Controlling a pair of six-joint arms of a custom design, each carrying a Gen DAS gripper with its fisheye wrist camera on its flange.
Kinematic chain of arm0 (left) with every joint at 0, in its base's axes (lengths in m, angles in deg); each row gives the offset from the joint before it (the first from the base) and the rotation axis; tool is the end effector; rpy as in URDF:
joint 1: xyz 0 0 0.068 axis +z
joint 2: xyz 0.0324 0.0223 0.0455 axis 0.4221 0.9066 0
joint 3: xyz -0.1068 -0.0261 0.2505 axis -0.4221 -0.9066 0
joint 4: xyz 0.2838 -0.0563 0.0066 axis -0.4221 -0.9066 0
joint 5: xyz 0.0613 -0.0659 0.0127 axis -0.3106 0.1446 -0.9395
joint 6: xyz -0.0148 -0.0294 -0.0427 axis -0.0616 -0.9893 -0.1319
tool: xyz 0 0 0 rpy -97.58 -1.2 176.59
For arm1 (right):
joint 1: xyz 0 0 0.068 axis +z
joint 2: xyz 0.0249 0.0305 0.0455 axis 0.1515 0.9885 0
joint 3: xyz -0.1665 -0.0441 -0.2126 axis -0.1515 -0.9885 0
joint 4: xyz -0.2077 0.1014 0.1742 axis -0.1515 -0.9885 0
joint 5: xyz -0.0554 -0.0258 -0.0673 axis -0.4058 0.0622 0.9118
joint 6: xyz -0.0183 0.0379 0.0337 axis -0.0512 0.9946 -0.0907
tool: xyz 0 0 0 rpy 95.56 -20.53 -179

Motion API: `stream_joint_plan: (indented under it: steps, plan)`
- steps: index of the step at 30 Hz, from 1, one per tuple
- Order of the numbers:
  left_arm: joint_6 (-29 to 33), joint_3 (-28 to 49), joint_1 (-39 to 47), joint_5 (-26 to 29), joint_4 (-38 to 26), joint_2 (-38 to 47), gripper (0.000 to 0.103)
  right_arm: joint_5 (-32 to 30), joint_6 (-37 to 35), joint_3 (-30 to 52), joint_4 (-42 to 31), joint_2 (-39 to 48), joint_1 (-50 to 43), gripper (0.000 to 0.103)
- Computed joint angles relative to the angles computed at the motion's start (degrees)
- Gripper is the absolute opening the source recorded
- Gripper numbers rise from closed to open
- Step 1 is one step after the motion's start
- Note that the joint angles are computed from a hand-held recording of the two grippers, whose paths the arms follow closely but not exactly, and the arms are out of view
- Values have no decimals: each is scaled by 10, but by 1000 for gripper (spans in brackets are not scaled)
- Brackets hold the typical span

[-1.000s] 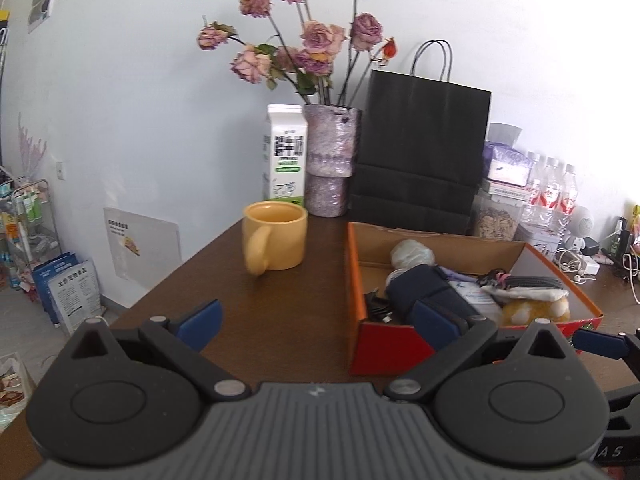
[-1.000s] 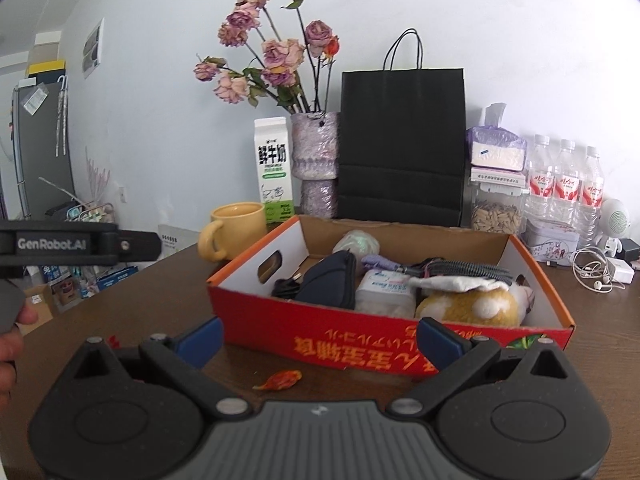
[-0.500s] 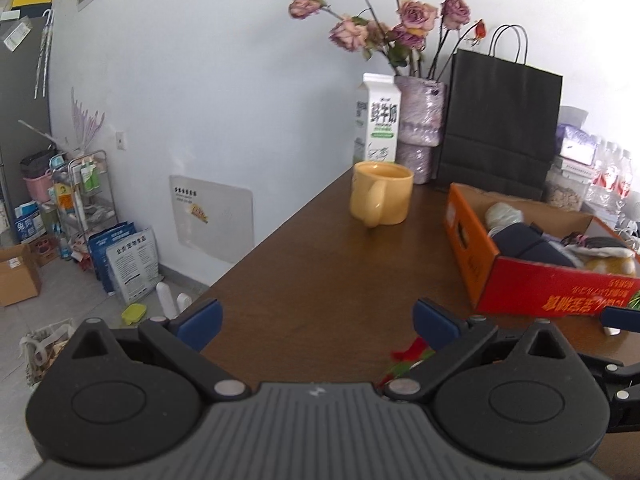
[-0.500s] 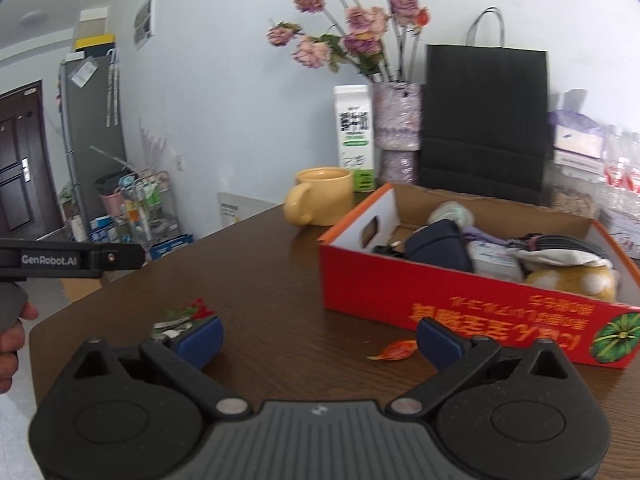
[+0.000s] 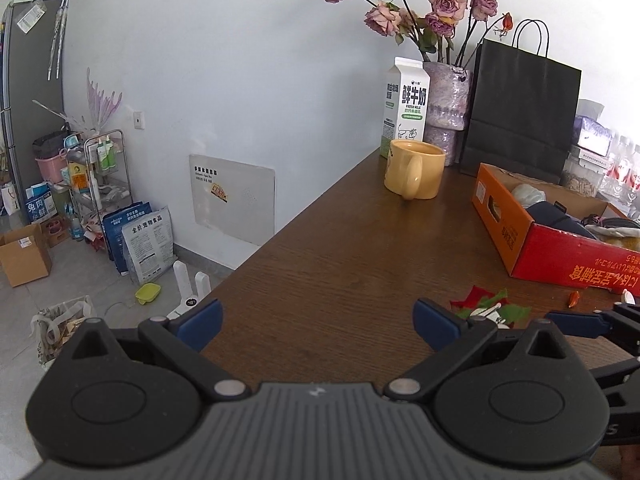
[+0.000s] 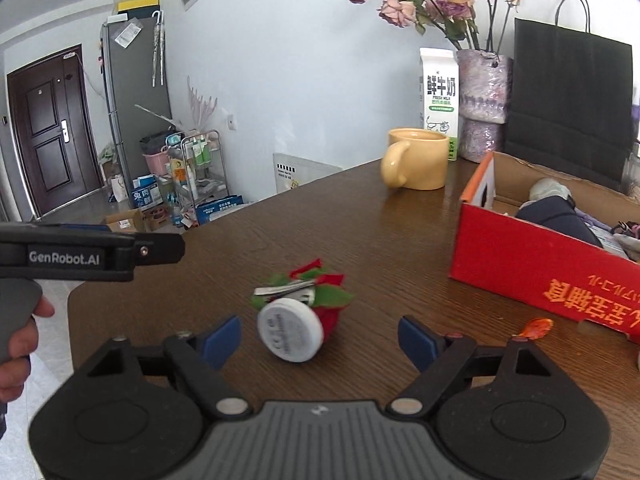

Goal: Organize objects
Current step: 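Move the right gripper to the round white device and close on it, then lift the white device with the right gripper while the left moves to the red rose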

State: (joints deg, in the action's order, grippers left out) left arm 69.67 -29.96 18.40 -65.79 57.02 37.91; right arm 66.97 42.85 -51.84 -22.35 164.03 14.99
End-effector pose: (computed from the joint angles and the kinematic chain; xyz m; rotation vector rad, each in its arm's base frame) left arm 0.3101 -0.0367 0.0498 0.0832 2.1107 -0.1280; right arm 0.2781 0.0369 0.0299 -0.2742 2.1445 0.2286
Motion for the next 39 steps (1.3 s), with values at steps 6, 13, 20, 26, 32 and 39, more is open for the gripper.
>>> stream_joint_plan:
  steps: [6,13,20,26,32,39]
  plan:
    - [1,-14,18,16,6,-3,103,83,39,39,-35,22,60,45]
    - [2,-22,8,30,15,-6,103,-14,-6,23,-35,13,-5,39]
    - [11,0,-52,50,-5,4,103,-167,-126,32,-105,-6,-153,39]
    - [-5,61,-118,90,-44,33,100,-246,-212,72,-179,6,-242,39]
    - [-38,167,-164,130,-115,91,79,-308,-254,104,-223,25,-292,39]
    - [-51,249,-180,167,-170,144,55,-347,-297,131,-258,45,-316,39]
